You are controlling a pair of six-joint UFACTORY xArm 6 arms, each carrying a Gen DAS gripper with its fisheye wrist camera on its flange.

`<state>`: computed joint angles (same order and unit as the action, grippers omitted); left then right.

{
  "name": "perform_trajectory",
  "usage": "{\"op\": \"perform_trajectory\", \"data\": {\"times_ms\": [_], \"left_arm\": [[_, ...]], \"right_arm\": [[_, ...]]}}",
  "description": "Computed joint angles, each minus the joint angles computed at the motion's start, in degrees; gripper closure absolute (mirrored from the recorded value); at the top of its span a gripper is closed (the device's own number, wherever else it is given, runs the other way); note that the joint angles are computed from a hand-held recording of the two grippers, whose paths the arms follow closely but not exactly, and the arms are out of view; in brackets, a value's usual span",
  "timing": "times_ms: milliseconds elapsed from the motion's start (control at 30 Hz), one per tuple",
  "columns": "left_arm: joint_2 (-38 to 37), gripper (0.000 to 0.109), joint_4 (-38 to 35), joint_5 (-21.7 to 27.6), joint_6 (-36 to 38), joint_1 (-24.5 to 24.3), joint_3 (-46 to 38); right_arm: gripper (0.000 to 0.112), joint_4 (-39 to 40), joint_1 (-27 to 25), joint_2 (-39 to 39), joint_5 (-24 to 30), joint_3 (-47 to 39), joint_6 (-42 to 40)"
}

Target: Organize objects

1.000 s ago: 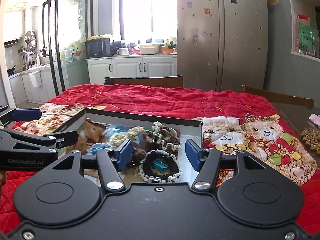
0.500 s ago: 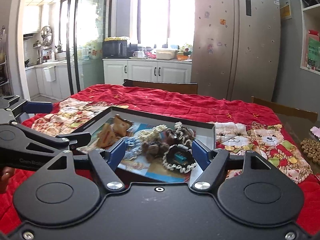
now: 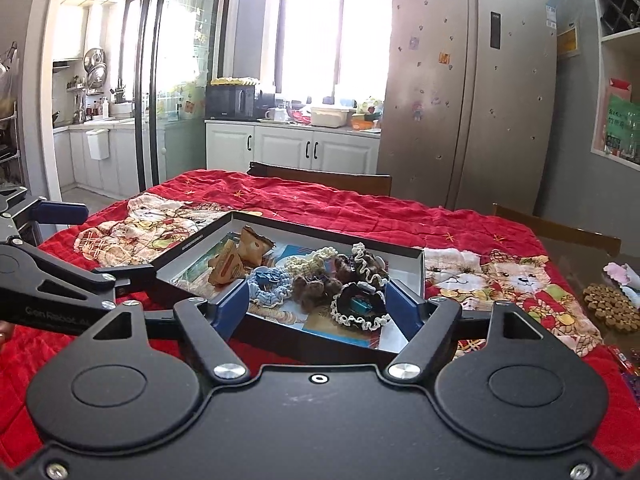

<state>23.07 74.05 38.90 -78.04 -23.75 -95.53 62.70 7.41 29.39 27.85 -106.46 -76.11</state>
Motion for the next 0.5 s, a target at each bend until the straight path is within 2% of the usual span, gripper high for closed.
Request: {"op": "perform_trajectory", "data": {"times_ms": [500], "left_arm": [[-6.37,0.006,2.57,2.26,-3.28,-2.07,7.60]], "right_arm": [[0.032,2.72,-1.02,-7.53,-2.27,9.76,-4.21]]}}
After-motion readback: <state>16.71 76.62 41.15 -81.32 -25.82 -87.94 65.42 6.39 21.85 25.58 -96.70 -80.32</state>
